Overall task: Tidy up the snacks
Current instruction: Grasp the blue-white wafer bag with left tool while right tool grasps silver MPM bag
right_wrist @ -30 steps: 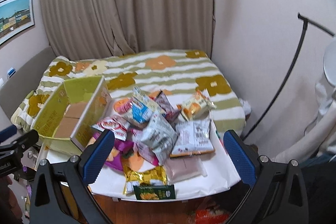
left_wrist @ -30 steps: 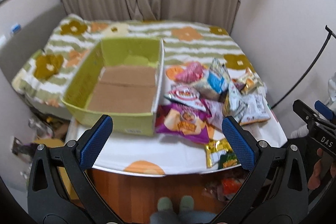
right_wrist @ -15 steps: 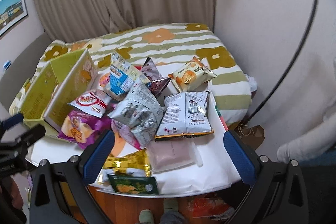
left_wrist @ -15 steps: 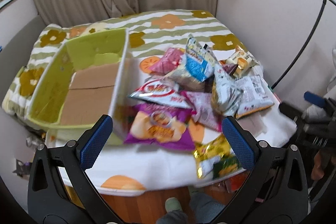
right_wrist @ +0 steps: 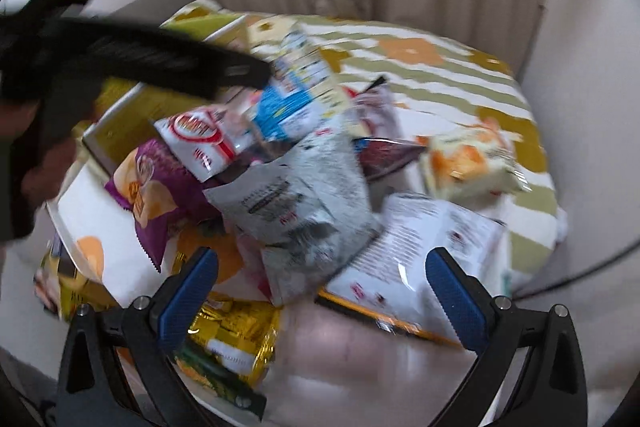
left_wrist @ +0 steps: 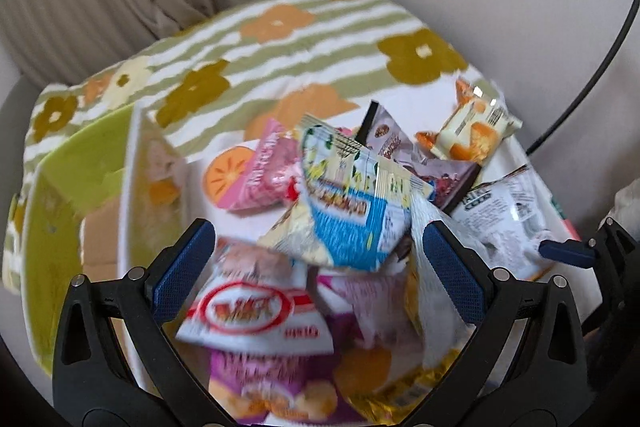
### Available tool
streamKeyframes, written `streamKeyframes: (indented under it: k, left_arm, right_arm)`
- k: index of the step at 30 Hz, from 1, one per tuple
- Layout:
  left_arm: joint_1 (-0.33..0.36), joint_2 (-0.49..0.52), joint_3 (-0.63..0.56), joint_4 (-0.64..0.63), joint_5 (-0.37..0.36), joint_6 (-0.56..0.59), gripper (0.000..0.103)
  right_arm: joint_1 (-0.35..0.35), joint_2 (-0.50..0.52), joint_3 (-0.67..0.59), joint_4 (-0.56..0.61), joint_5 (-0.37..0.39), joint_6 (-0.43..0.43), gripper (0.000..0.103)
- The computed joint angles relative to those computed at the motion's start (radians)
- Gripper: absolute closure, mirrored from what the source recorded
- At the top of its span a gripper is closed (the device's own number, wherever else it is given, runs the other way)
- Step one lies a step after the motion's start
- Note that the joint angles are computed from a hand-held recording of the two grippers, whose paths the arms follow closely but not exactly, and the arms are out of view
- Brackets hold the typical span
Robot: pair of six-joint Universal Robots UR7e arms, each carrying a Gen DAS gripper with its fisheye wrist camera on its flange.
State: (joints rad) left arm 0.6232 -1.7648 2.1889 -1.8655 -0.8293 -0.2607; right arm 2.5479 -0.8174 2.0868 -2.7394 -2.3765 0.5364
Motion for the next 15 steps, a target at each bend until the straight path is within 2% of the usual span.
streamKeyframes:
  k: [4,6,7,10,12,14,15]
  left_arm:
    - [0.062,0.072,-0.018,-0.053,-0.052,0.051,0.001]
    - [0.088,0.101,-0.027,-0.065,-0.064,0.059,0.004]
    - [0.094,0.112,-0.025,-0.075,-0.068,0.059,0.01]
    - [0.129,0.131,-0.033,-0.093,-0.12,0.068,0.016]
    - [0.144,0.134,-0.031,-0.11,-0.144,0.069,0.026]
    - [0.153,0.133,-0.029,-0.119,-0.162,0.072,0.041]
    - [0.155,0.136,-0.028,-0.117,-0.163,0.071,0.041]
  right_arm:
    - [-0.052,0.042,-0.012,-0.063,0.044,-0.144,0.0]
    - [-0.071,0.061,-0.019,-0.088,0.057,-0.203,0.0]
    - [-0.081,0.069,-0.022,-0.097,0.063,-0.229,0.0]
    - [-0.105,0.086,-0.031,-0.119,0.083,-0.287,0.0]
    - [-0.119,0.092,-0.033,-0.134,0.099,-0.31,0.0]
    - [-0.13,0.105,-0.044,-0.143,0.109,-0.324,0.0]
    - [-0.135,0.107,-0.045,-0.148,0.115,-0.33,0.0]
